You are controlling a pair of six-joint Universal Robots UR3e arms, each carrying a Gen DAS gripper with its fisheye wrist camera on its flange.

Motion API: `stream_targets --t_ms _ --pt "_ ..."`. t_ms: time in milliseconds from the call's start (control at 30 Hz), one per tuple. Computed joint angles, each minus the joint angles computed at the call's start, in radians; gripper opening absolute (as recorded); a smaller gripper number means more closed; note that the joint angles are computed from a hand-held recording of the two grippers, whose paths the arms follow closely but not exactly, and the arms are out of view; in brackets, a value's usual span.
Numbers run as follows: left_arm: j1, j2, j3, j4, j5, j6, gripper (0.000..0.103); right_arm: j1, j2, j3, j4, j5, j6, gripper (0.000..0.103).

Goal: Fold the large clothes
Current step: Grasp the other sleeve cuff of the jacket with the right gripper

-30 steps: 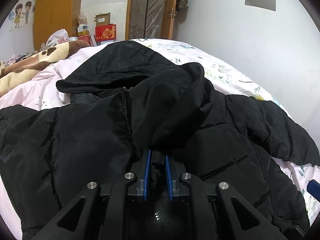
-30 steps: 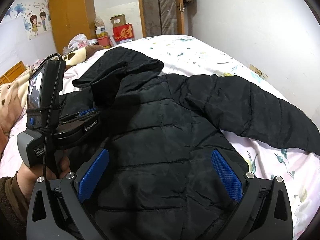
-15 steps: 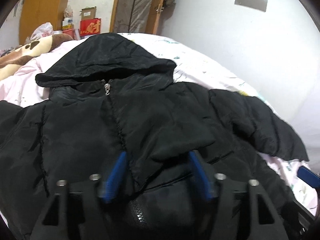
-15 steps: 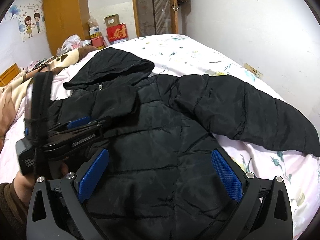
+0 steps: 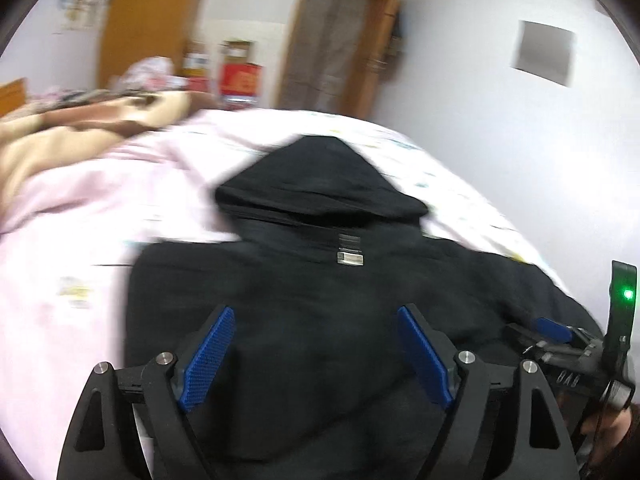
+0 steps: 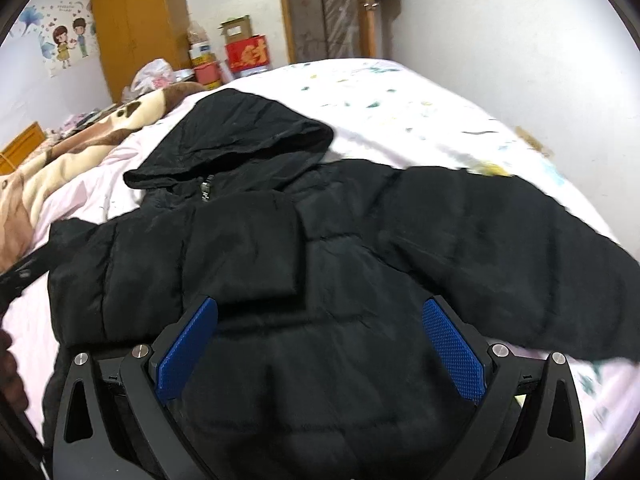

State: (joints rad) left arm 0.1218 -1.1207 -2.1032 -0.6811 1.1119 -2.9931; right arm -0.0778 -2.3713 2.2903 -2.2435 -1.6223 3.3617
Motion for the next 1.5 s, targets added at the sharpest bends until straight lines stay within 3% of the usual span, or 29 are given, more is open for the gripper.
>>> stream_targets --t_ms 100,200,267,333,400,467,533,600,700,900,1000,1133,1433,1500 --pt "0.122 0.040 -0.022 -0.048 0.027 0.042 0.083 -0.037 0.099 0.002 -0.075 0.056 -0.001 0.102" --pt "0.215 0.028 -0.019 -0.121 -0.013 0.065 0.083 -0.060 0.165 -0.002 -0.111 0.110 0.009 0.102" --pt "0.197 -0.014 -0.017 -0.094 0.033 0.055 0.083 -0.049 0.217 -0.011 -0.133 0.120 0.024 0.100" --pt "0.180 -0.053 -0.017 -0.061 0.053 0.054 0.083 -0.058 0.245 -0.005 -0.153 0.160 0.016 0.091" --pt "0.156 -0.090 -0.013 -0.036 0.067 0.044 0.083 -0.016 0.306 -0.029 -0.162 0.114 0.028 0.066" --pt "0.118 -0.128 0.002 -0.005 0.097 0.014 0.083 -0.020 0.319 -0.030 -0.160 0.128 0.024 0.048" --pt "0.090 -0.152 0.004 0.034 0.121 -0.004 0.083 -0.049 0.282 -0.009 -0.157 0.170 -0.003 0.036" --pt "0.070 -0.182 0.011 0.063 0.135 -0.014 0.083 -0.069 0.239 0.003 -0.142 0.184 -0.019 0.014" --pt "0.052 -0.224 0.036 0.068 0.144 -0.037 0.083 -0.086 0.175 0.004 -0.109 0.164 -0.025 0.009" --pt "-0.003 -0.314 0.072 0.108 0.201 -0.061 0.083 -0.231 -0.055 0.041 0.025 0.278 -0.060 0.009" --pt "-0.057 -0.375 0.109 0.132 0.254 -0.070 0.083 -0.128 0.009 0.040 -0.063 0.118 0.001 0.008" --pt "-0.113 -0.457 0.181 0.124 0.303 -0.085 0.086 -0.075 0.089 0.039 -0.089 0.017 0.016 0.008" --pt "-0.171 -0.567 0.287 0.055 0.385 -0.075 0.097 -0.151 0.053 0.084 -0.032 0.074 -0.021 0.008" --pt "-0.176 -0.565 0.302 0.038 0.396 -0.075 0.096 -0.184 -0.006 0.077 0.028 0.095 -0.034 0.015"
